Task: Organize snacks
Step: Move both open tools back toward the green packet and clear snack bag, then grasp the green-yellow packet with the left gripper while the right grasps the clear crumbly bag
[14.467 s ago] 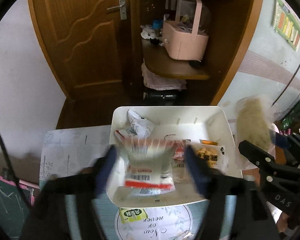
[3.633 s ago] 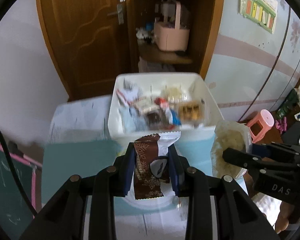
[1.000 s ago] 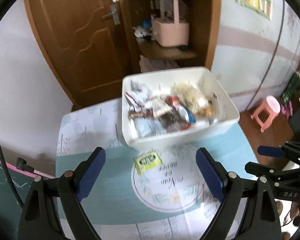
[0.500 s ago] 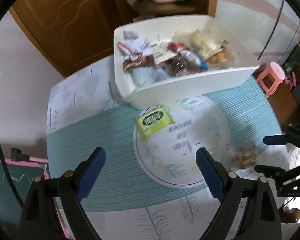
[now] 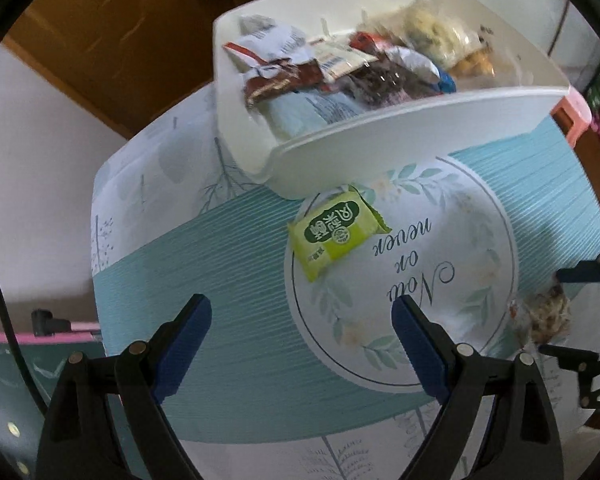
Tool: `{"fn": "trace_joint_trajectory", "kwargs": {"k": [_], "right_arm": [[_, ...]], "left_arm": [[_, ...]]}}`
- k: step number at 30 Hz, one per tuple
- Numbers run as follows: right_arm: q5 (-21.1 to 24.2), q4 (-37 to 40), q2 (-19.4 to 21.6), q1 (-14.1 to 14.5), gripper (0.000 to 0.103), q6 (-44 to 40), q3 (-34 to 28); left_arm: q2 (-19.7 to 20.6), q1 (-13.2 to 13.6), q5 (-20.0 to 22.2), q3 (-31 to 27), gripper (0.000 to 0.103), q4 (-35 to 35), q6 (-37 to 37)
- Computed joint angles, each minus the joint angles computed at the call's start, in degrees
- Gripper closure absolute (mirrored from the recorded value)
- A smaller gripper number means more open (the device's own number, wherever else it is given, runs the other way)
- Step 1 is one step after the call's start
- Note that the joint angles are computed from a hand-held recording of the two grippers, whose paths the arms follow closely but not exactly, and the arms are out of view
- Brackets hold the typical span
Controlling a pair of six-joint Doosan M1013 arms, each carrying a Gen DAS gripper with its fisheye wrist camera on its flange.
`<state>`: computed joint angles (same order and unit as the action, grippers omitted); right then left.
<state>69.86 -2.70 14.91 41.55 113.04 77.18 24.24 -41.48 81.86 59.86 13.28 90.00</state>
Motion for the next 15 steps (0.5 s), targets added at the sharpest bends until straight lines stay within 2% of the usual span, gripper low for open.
{"fn": "trace_joint_trajectory", "kwargs": {"k": [4, 8, 11, 13, 15], "right_arm": [[1.6, -0.4, 0.8, 0.1, 0.043, -1.7, -1.2], [3.0, -1.2, 1.7, 0.4, 0.039, -3.7, -2.6], [4.3, -2.4, 3.0, 0.9, 0.034, -4.7, -4.2], [5.1, -3.6, 3.8, 1.4, 0.033, -5.2, -5.2], [5.2, -4.5, 4.4, 1.7, 0.033, -5.7, -5.9]], "left_arm": [[1.4, -0.4, 0.1, -0.7, 0.012, 0.8, 3.5], [2.2, -0.3, -1.6, -0.8, 0.013, 0.1, 6.0], [2.3, -0.2, -4.1, -0.2, 0.022, -0.7, 8.2], [2.4, 0.0, -5.1, 0.2, 0.033, -1.0, 9.5], [2.4, 0.2, -6.0, 0.6, 0.036, -1.7, 10.9]]}}
